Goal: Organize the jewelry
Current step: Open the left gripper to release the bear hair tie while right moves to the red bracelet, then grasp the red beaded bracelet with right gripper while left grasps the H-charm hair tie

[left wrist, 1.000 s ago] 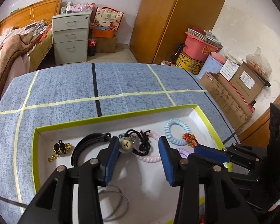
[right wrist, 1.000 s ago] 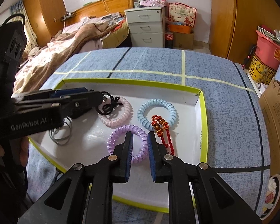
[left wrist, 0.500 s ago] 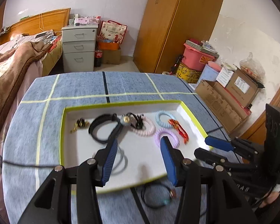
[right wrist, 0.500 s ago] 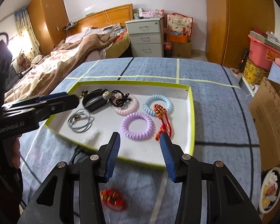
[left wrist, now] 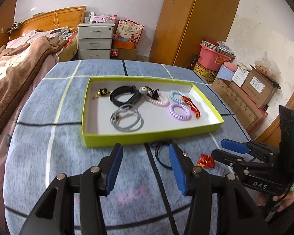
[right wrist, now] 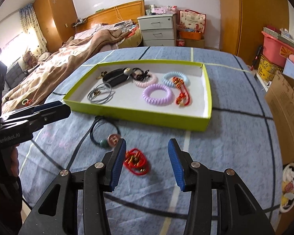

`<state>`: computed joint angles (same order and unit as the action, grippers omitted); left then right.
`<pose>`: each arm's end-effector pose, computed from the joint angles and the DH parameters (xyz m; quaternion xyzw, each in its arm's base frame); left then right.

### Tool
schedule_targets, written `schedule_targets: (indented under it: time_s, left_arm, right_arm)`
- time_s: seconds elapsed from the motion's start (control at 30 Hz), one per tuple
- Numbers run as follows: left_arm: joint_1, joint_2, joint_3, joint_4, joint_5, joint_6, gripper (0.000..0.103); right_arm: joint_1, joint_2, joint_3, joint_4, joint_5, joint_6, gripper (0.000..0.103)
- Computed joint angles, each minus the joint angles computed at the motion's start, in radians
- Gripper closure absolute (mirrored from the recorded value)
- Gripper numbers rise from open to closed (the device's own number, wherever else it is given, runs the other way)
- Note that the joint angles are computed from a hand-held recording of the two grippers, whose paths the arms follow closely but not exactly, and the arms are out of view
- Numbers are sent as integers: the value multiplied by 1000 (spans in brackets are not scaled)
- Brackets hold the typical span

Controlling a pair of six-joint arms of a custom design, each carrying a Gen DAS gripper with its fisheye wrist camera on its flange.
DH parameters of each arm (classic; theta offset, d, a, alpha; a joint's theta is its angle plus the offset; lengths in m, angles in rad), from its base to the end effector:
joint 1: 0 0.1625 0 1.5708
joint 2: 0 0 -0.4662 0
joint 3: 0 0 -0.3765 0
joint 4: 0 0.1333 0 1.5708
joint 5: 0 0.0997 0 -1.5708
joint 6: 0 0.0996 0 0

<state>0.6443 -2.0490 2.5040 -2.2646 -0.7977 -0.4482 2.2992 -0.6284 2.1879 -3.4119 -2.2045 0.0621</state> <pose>-0.0680 -0.3048 0.3653 0.1742 0.9041 -0.3228 0.2193 0.3879 -0.3232 0.0107 0.2663 -0.9034 0.2419 0.2334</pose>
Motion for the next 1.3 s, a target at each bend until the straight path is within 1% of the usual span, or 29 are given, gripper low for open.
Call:
schedule_targets:
  time_s: [0.17,0.27,0.4,0.5,0.6,0.63,0.93,1.2,1.27,1.3]
  left_arm:
    - [-43,-55,14,90,29,-66,52]
    - [-54,-78,16,134,37,-95,52]
    - [-69,-107,21,173,44,-132,52]
    - [-98,-120,21,235,75,-171,52]
    - [-102,-123,21,237,72,-172,52]
    - [-102,-123,22,235,72,-172,52]
    - [-85,-110,20,213,58,-159,51]
    - [-77,-95,21,199,54,-152,51]
    - [-79,-90,22,196,53,-150,51]
    - [-79,-88,23,193,52,-151,51]
  right_arm:
    - [1,11,6,3,23,3,57]
    - [7,24,1,-1,6,6,57]
    - [6,31,-8,23,1,12,57]
    - [9,41,-20,30,-15,5,57]
    - [7,49,-39,81,-27,11,57]
    - [11,54,-46,90,-42,7,57]
    - [26,69,-57,108,-95,-1,57]
    - [25,68,-48,89,-91,-11,58]
    - [26,69,-48,85,-100,-10,65]
    - [27,68,-46,84,-107,-8,72]
